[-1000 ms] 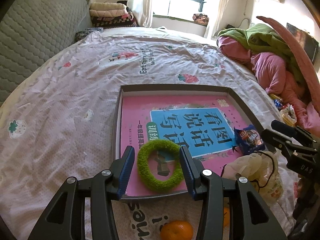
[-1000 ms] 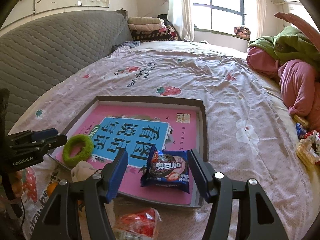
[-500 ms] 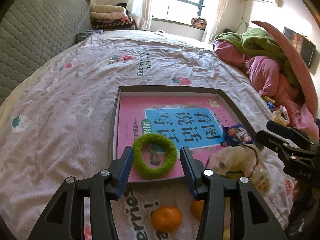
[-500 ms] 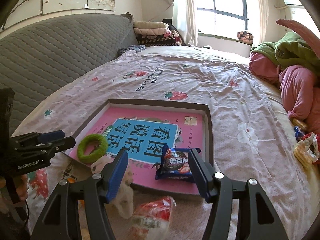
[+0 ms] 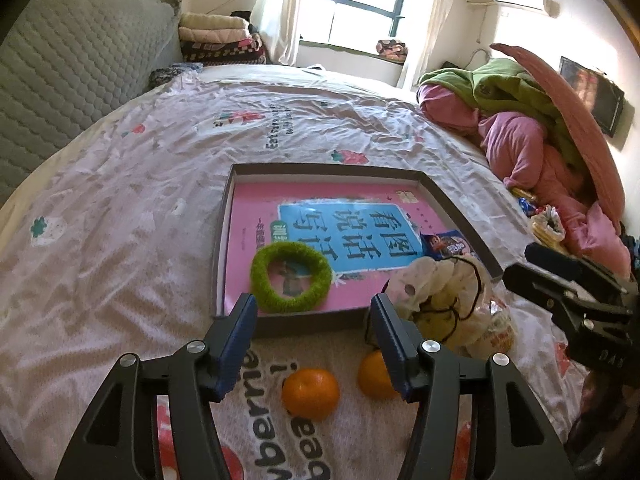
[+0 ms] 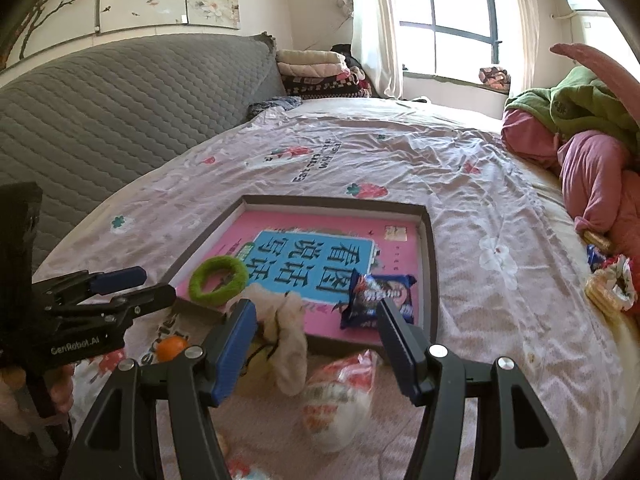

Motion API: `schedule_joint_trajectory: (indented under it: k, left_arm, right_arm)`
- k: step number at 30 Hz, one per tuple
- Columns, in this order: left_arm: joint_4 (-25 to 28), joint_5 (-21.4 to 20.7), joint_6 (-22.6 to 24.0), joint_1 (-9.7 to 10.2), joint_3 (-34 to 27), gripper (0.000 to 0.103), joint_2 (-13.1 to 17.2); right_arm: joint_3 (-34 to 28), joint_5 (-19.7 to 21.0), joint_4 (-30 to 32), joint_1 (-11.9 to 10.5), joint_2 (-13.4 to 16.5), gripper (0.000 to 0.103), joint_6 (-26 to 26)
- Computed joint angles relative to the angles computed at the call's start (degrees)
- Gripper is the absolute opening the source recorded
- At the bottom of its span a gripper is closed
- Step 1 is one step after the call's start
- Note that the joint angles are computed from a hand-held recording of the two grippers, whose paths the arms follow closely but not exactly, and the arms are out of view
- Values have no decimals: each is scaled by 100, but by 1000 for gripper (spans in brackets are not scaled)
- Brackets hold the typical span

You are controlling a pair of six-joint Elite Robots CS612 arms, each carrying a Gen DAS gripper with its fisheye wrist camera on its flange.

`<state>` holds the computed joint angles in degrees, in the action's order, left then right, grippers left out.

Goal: Organize objects
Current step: 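Withdraw both grippers from the tray toward the remaining items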

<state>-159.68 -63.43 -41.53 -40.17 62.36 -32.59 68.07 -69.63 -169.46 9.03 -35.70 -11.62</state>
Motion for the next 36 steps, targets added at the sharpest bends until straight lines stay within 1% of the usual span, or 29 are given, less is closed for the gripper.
schedule_joint_trajectory:
  k: [6, 10, 13, 18, 21, 27, 36]
  left_arm:
    - [-58, 149, -54, -52, 180, 60, -86]
    - [-87, 143, -59, -78, 238, 60, -109]
    - [-37, 209, -32, -108, 264, 60, -116]
    - [-25, 93, -137, -112, 346, 61, -140]
    - [7, 115, -174, -117, 375, 61, -149]
    - [-5, 143, -236, -139, 470, 61, -188]
    - [14, 77, -300, -175, 599, 61, -251]
  right_arm:
    - [170, 61, -39, 0, -67, 62, -9]
    - [294, 143, -108, -7, -121, 62, -18]
    - [354, 127, -139, 1, -147, 62, -29]
    - [445, 138, -168, 8, -175, 62, -47]
    - [515, 83, -230, 21, -193, 62, -124]
    - [655, 107, -350, 21, -248, 62, -181]
    - [844, 82, -318, 6, -347, 62, -182]
